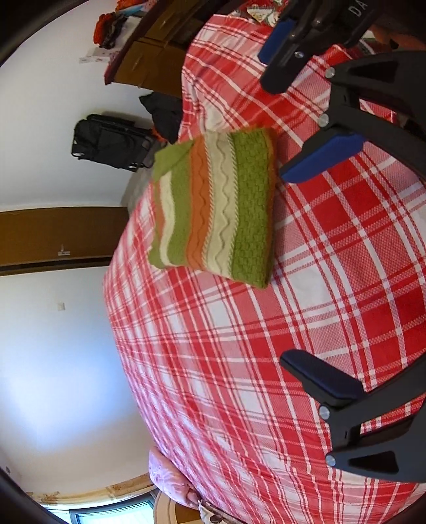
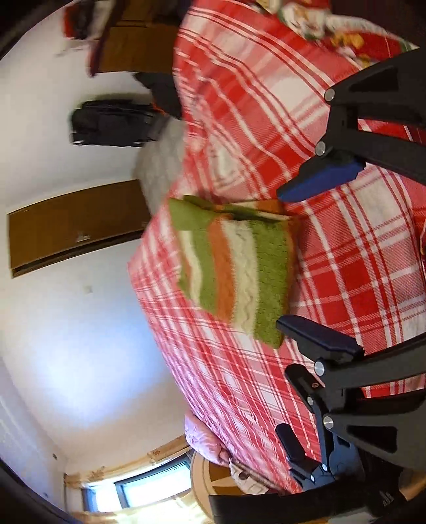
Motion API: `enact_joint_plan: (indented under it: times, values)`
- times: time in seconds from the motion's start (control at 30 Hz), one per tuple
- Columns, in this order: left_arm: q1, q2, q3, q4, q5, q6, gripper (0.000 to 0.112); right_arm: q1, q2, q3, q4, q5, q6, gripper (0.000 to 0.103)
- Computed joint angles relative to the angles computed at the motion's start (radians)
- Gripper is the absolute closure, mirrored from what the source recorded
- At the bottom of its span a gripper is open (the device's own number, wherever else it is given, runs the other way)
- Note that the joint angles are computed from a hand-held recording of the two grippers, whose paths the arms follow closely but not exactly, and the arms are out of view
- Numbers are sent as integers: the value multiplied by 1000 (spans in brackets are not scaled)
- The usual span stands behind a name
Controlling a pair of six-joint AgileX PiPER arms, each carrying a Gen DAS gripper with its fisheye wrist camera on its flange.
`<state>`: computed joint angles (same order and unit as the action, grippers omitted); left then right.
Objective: Fold small clothes
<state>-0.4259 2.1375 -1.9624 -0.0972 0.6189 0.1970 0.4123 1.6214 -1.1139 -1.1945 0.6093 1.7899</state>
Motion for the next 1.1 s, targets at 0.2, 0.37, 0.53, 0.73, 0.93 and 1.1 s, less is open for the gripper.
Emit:
enact_joint_plan:
  times: [0.2,0.37,0.53,0.73,0.93,1.1]
  values:
    - [10,-48,32,-88,6,84,9,84,-30,-17,-102,133,36,31]
    - [19,-70,29,-142,41,100,9,112,-45,-22,-141,187,53,31]
    - [22,-106,63,-137,10,71,9,106,-61,-3,-155,181,90,30]
    - [17,-126,94,-78,-51,14,9,125,-83,26,-227,226,170,30]
    - [10,-144,124,0,-109,-53,9,141,-87,30,-249,272,189,30]
    - [16,-173,164,-43,-165,-17,9,146,-91,36,-263,301,202,30]
